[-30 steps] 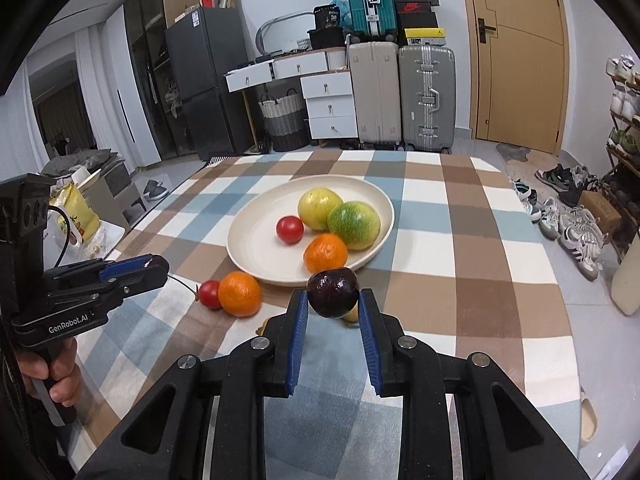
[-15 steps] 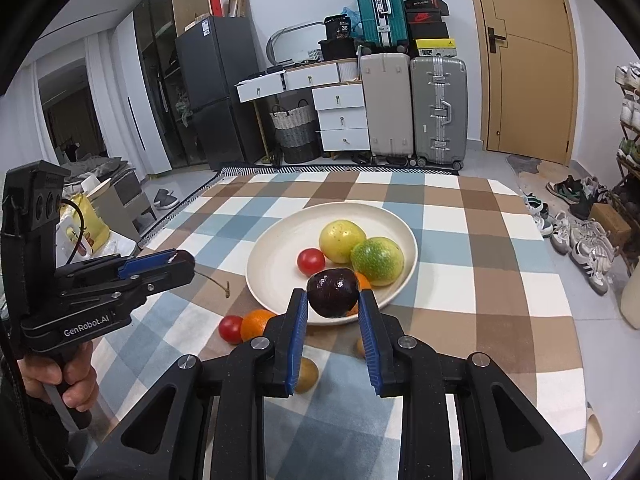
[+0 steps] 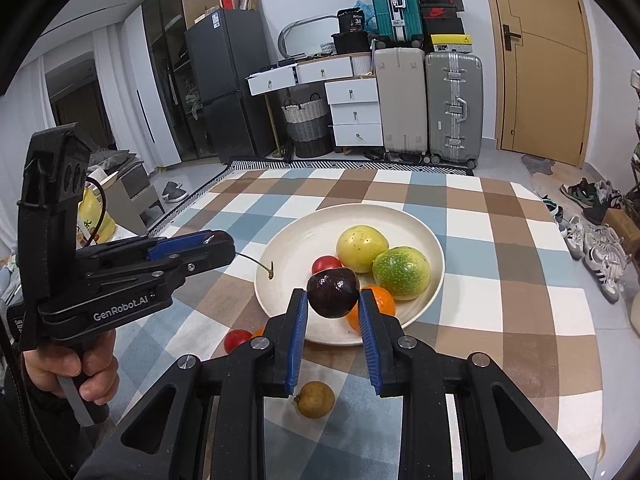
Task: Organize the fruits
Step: 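Carry cherry and plum over the white plate and open both tools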
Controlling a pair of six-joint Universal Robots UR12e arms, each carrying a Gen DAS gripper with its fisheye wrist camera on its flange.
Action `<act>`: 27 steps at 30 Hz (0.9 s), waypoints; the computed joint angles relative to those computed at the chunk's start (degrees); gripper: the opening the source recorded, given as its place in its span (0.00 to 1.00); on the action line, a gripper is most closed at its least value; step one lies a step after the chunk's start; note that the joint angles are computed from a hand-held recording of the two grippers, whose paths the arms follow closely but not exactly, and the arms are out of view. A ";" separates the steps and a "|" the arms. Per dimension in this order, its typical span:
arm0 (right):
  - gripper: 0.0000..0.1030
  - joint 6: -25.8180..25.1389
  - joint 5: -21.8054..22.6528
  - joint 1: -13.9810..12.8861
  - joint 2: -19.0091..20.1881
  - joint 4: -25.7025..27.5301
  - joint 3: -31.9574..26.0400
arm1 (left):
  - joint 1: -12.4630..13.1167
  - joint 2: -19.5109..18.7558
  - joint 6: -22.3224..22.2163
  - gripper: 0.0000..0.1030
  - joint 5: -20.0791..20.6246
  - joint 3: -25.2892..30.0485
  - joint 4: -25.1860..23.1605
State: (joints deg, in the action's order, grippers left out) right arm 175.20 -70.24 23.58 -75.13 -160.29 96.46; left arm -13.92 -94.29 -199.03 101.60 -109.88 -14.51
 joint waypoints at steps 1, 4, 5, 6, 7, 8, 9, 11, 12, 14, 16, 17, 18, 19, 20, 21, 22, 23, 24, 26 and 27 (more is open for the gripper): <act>0.26 -0.09 0.06 0.04 0.07 0.18 -0.12 | 0.16 -0.22 -0.13 0.23 -0.05 0.13 -0.03; 0.26 -0.10 0.61 0.18 0.79 0.93 -0.85 | 0.49 -0.81 -0.21 0.23 -0.24 0.46 -0.05; 0.26 -0.16 0.64 0.19 0.98 1.10 -1.06 | 0.59 -1.07 -0.14 0.23 -0.24 0.61 -0.04; 0.26 -0.13 0.63 0.26 1.25 1.28 -1.35 | 0.66 -1.31 -0.06 0.23 -0.19 0.77 -0.10; 0.26 -0.11 0.78 0.29 1.55 1.57 -1.70 | 0.79 -1.64 0.01 0.23 -0.25 0.99 -0.24; 0.26 -0.05 0.92 0.35 1.84 1.86 -2.01 | 0.88 -1.83 -0.03 0.23 -0.45 1.12 -0.26; 0.26 -0.07 0.86 0.40 2.07 1.93 -2.23 | 1.00 -2.07 0.03 0.23 -0.69 1.26 -0.29; 0.26 -0.24 0.74 0.53 2.51 2.34 -2.70 | 1.22 -2.51 0.15 0.23 -0.82 1.50 -0.27; 0.26 -0.15 0.73 0.58 2.75 2.59 -2.96 | 1.35 -2.71 0.09 0.23 -1.03 1.59 -0.23; 0.26 0.00 0.78 0.69 3.23 3.07 -3.51 | 1.59 -3.14 -0.09 0.23 -1.24 1.83 -0.27; 0.26 -0.22 0.16 0.87 3.62 3.05 -3.93 | 1.74 -3.56 -0.02 0.23 -1.14 2.05 -0.14; 0.26 -0.02 0.36 0.85 3.77 3.18 -4.08 | 1.80 -3.73 -0.04 0.23 -1.09 2.15 -0.09; 0.26 0.22 0.61 0.85 4.07 3.59 -4.44 | 1.89 -3.98 -0.12 0.23 -1.03 2.29 0.01; 0.26 0.16 0.24 0.97 4.26 3.64 -4.63 | 1.94 -4.15 -0.15 0.23 -0.94 2.45 -0.02; 0.26 -0.15 -0.07 1.09 4.47 3.77 -4.85 | 1.95 -4.31 -0.15 0.23 -0.76 2.57 -0.03; 0.26 -0.23 -0.15 1.12 4.55 3.82 -4.88 | 1.96 -4.49 -0.15 0.23 -0.53 2.69 -0.01; 0.26 -0.21 -0.09 1.14 4.70 3.95 -5.01 | 2.07 -4.65 -0.28 0.23 -0.61 2.77 -0.09; 0.26 -0.05 -0.08 1.15 4.86 3.83 -5.09 | 2.18 -4.77 -0.42 0.23 -0.89 2.83 -0.17; 0.26 -0.01 -0.18 1.16 4.97 3.81 -5.18 | 2.28 -4.98 -0.49 0.23 -1.04 2.96 -0.30; 0.26 0.15 -0.30 1.16 5.20 3.80 -5.38 | 2.31 -5.32 -0.38 0.23 -0.78 3.20 -0.54; 0.26 0.20 -0.35 1.14 5.29 3.89 -5.52 | 2.34 -5.47 -0.31 0.23 -0.71 3.31 -0.58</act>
